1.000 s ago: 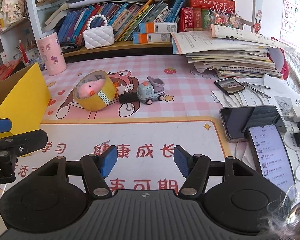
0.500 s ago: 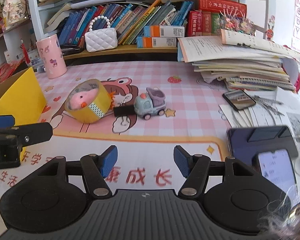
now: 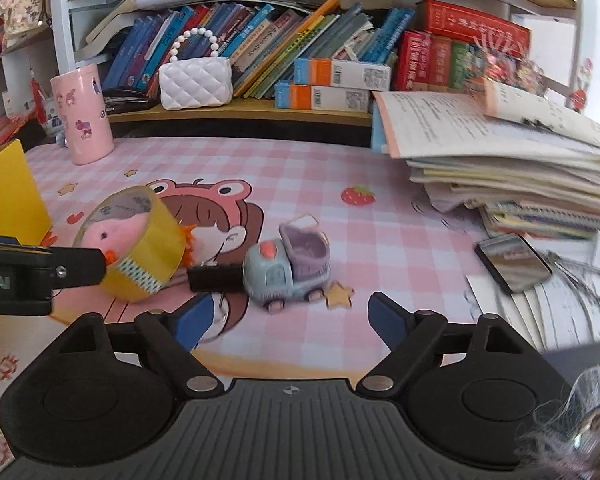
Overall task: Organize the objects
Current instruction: 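Grasp the yellow tape roll with the left gripper while the right grasps the toy truck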
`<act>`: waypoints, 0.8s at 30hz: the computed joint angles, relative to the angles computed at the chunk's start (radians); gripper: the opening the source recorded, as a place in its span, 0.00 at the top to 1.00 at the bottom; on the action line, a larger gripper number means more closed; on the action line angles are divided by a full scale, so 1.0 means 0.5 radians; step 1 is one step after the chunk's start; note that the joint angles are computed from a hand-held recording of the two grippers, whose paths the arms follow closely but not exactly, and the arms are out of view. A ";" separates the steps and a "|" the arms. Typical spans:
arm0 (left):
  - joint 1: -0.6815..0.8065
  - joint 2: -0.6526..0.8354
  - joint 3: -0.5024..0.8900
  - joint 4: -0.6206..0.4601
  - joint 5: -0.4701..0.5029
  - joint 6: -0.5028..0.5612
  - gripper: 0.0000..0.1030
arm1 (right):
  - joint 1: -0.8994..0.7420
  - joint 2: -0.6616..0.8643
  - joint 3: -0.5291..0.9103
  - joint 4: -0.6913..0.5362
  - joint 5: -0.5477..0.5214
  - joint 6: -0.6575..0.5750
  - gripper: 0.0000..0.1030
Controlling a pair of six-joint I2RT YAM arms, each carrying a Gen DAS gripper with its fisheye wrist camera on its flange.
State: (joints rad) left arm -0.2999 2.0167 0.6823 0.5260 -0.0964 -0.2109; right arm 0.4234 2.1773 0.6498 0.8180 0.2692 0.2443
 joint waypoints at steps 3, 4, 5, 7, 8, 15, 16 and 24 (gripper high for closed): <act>0.017 0.115 0.151 -0.097 0.015 -0.054 0.06 | -0.046 0.085 0.131 -0.052 -0.037 -0.067 0.19; 0.022 0.148 0.196 -0.126 0.030 -0.062 0.06 | -0.061 0.111 0.179 -0.089 -0.046 -0.084 0.19; 0.024 0.181 0.239 -0.152 0.039 -0.070 0.06 | -0.070 0.133 0.215 -0.110 -0.050 -0.093 0.19; 0.022 0.230 0.304 -0.186 0.032 -0.086 0.06 | -0.091 0.187 0.278 -0.121 -0.074 -0.113 0.19; 0.018 0.254 0.326 -0.182 0.027 -0.094 0.06 | -0.103 0.211 0.313 -0.136 -0.093 -0.126 0.19; 0.014 0.381 0.492 -0.236 0.062 -0.064 0.07 | -0.145 0.323 0.467 -0.197 -0.139 -0.191 0.22; 0.019 0.388 0.495 -0.225 0.084 -0.056 0.08 | -0.153 0.329 0.478 -0.206 -0.156 -0.197 0.25; -0.011 0.267 0.311 -0.087 0.082 0.073 0.11 | -0.185 0.265 0.402 -0.212 -0.241 -0.125 0.40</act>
State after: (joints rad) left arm -0.3056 2.1500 0.8379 0.4824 -0.0556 -0.1746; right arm 0.3307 2.3097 0.8510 0.7118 0.1486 0.1819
